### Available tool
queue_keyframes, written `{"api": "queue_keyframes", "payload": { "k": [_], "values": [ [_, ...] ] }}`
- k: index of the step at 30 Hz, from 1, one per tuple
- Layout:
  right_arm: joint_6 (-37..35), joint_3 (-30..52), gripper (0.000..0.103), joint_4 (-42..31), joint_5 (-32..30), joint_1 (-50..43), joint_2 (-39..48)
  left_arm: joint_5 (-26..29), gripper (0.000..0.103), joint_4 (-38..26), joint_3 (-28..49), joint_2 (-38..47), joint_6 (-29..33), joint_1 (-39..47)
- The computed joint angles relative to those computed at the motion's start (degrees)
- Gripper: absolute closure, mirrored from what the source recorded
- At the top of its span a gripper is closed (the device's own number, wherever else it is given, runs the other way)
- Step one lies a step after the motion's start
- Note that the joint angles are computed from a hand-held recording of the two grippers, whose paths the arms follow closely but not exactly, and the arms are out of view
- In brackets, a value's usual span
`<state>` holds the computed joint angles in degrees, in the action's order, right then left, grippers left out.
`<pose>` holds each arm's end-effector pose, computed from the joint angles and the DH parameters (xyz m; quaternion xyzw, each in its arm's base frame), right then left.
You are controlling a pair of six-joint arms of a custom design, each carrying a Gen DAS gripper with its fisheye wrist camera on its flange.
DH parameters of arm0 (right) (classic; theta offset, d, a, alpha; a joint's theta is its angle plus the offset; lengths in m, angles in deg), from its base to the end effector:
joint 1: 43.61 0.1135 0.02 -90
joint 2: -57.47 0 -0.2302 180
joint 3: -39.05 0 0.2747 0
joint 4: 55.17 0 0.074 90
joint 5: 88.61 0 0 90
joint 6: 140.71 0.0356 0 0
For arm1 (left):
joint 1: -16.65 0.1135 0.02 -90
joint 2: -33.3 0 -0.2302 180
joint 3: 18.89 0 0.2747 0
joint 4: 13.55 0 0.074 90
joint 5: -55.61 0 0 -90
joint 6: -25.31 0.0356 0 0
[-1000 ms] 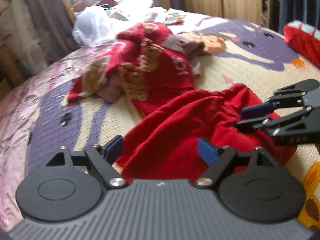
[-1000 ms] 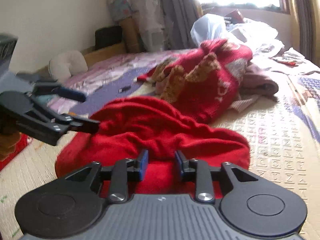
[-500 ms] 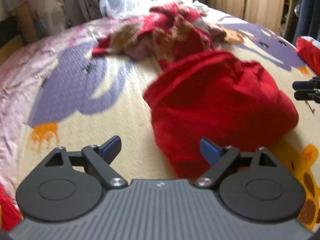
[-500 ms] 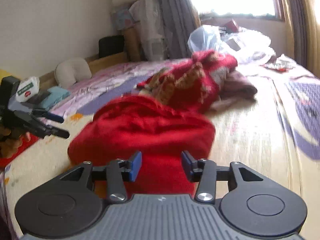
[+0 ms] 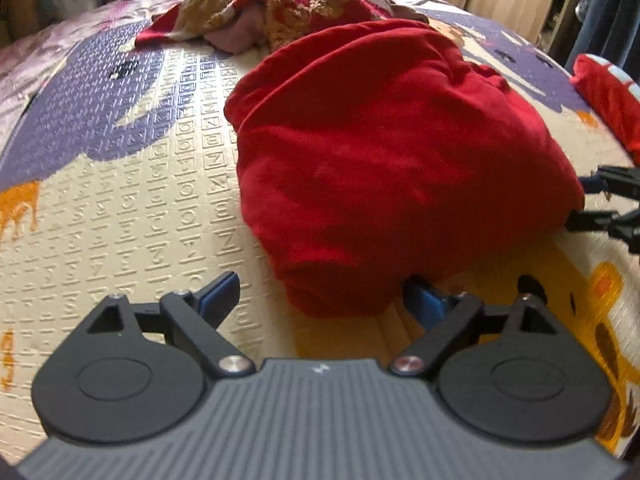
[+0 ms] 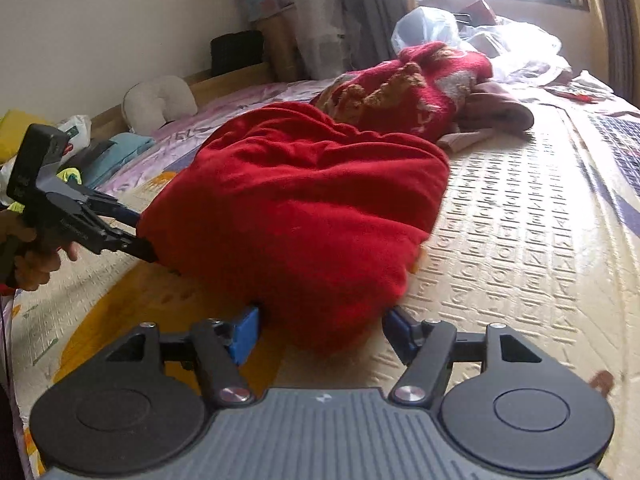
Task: Fold clothes
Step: 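Open both grippers to release the folded red fleece on the bed, then press both open grippers against the edge of the fleece bundle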
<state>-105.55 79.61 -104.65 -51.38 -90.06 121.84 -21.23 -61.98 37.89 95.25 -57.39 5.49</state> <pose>0.1578 -0.1249 0.1186 -0.1292 0.8792 0.1782 0.4225 0.2435 -0.0563 0.2044 0.1867 0.9258 -0.1192 0.3064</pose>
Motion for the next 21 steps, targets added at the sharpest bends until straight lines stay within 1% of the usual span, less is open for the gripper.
{"api": "queue_keyframes", "payload": {
  "k": [4,7,12,14,15,18,19,20,21],
  "values": [
    [-0.16,-0.49,0.035,0.56,0.13,0.19,-0.18,2.97,0.017,2.49,-1.10,0.03,-0.62,1.29],
    [-0.49,-0.71,0.034,0.65,0.23,0.07,-0.20,3.72,0.022,3.60,-1.72,-0.50,0.16,1.13],
    [-1.04,-1.07,0.030,0.81,0.41,-0.14,-0.23,3.04,0.022,3.61,-1.83,-1.34,1.45,0.42],
    [-0.74,-1.55,0.026,1.29,1.16,0.20,-0.98,2.35,0.024,3.35,-1.73,-1.42,2.74,-0.01],
    [-0.05,-1.81,0.025,1.98,1.85,0.90,-1.31,1.81,0.024,3.23,-1.39,-1.04,3.31,-0.39],
    [1.52,-2.79,0.025,4.17,3.01,3.05,-2.07,0.61,0.032,2.59,0.07,0.19,4.22,-1.66],
    [1.68,-3.10,0.027,4.71,3.04,3.67,-2.35,0.32,0.036,2.41,0.52,0.55,4.56,-2.04],
    [1.89,-3.49,0.032,5.43,2.98,4.22,-2.74,0.09,0.041,2.29,0.89,0.81,5.00,-2.41],
    [2.11,-3.87,0.036,6.15,2.93,4.78,-3.12,0.13,0.045,2.12,1.22,1.08,5.44,-2.63]
  ]
}}
